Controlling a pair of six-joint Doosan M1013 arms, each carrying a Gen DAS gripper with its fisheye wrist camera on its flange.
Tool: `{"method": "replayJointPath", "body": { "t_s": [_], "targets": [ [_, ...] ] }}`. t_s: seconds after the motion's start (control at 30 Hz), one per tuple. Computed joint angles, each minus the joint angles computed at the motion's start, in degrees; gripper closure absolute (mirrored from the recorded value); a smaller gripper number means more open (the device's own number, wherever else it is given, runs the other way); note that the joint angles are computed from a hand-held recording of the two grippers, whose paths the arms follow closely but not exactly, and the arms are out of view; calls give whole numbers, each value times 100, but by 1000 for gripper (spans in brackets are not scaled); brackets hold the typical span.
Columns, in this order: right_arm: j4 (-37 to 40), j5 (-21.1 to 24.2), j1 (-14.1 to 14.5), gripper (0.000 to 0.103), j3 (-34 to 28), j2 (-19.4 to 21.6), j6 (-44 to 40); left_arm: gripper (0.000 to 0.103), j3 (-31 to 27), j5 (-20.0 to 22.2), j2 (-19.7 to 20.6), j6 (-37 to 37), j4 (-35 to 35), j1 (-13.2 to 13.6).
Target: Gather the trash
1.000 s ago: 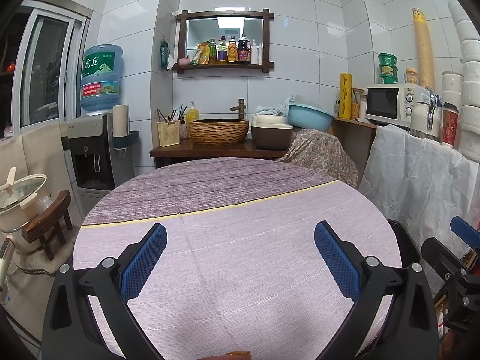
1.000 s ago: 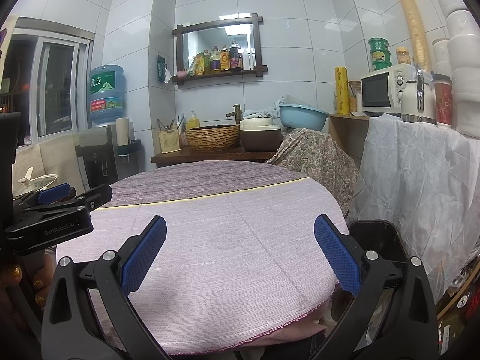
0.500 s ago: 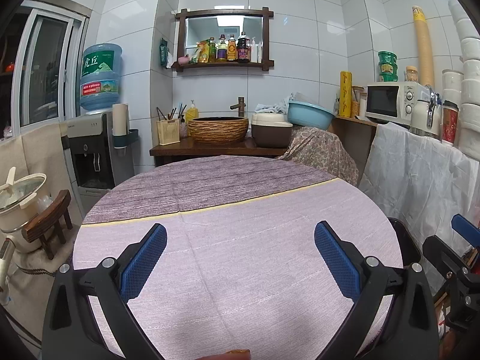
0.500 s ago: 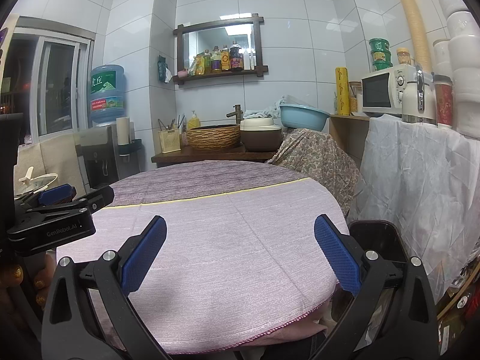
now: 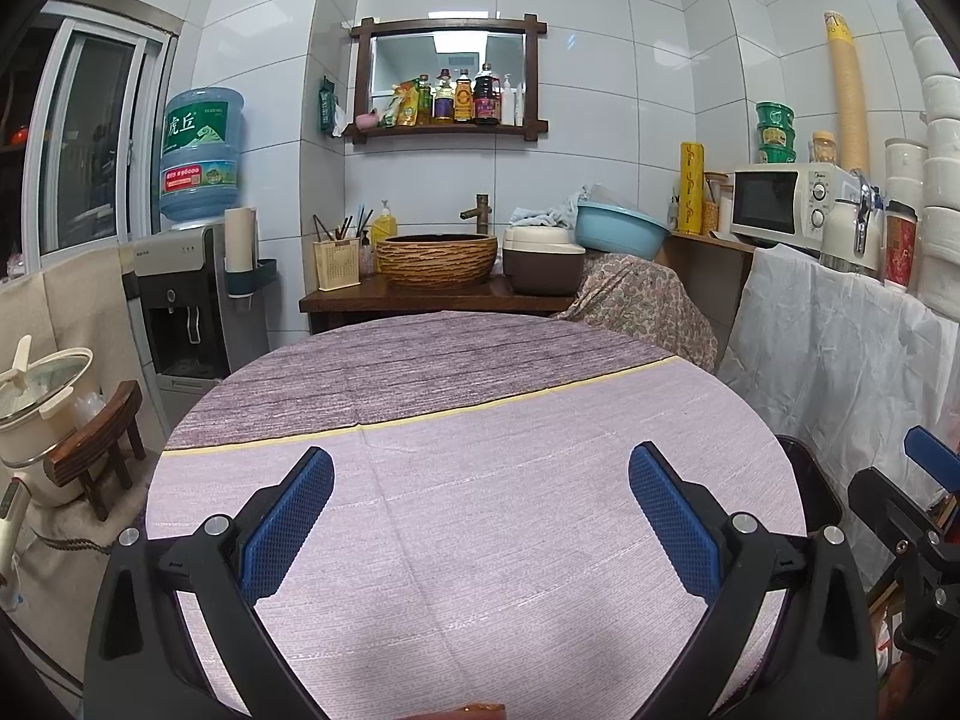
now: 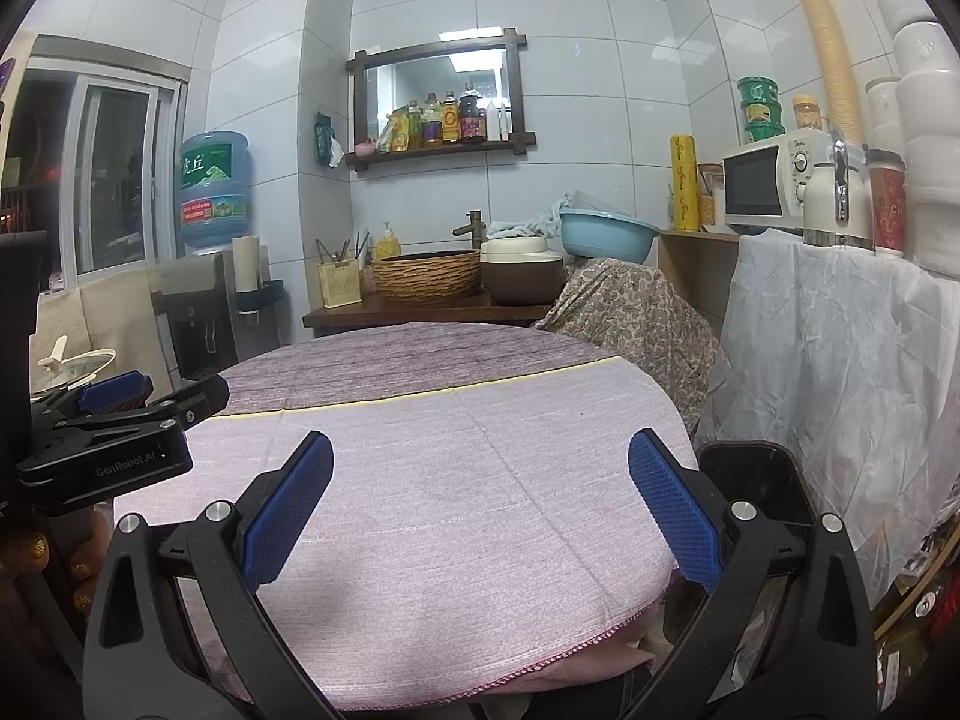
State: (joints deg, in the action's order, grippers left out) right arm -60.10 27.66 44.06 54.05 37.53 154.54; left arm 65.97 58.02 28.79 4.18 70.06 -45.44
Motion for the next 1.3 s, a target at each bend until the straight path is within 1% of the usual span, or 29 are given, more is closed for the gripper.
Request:
{"method": "replayJointPath", "body": {
  "t_s": [0.9, 1.17, 1.3],
  "targets": [
    [77, 5, 1, 6, -11, 2, -62, 5, 12, -44, -4, 63, -35, 27],
    [74, 9, 3, 6, -16, 3, -54, 5, 48, -63, -9, -9, 46, 17],
    [93, -7, -1, 6, 0, -2, -73, 5, 21, -82, 5, 65, -49, 28]
  ]
}}
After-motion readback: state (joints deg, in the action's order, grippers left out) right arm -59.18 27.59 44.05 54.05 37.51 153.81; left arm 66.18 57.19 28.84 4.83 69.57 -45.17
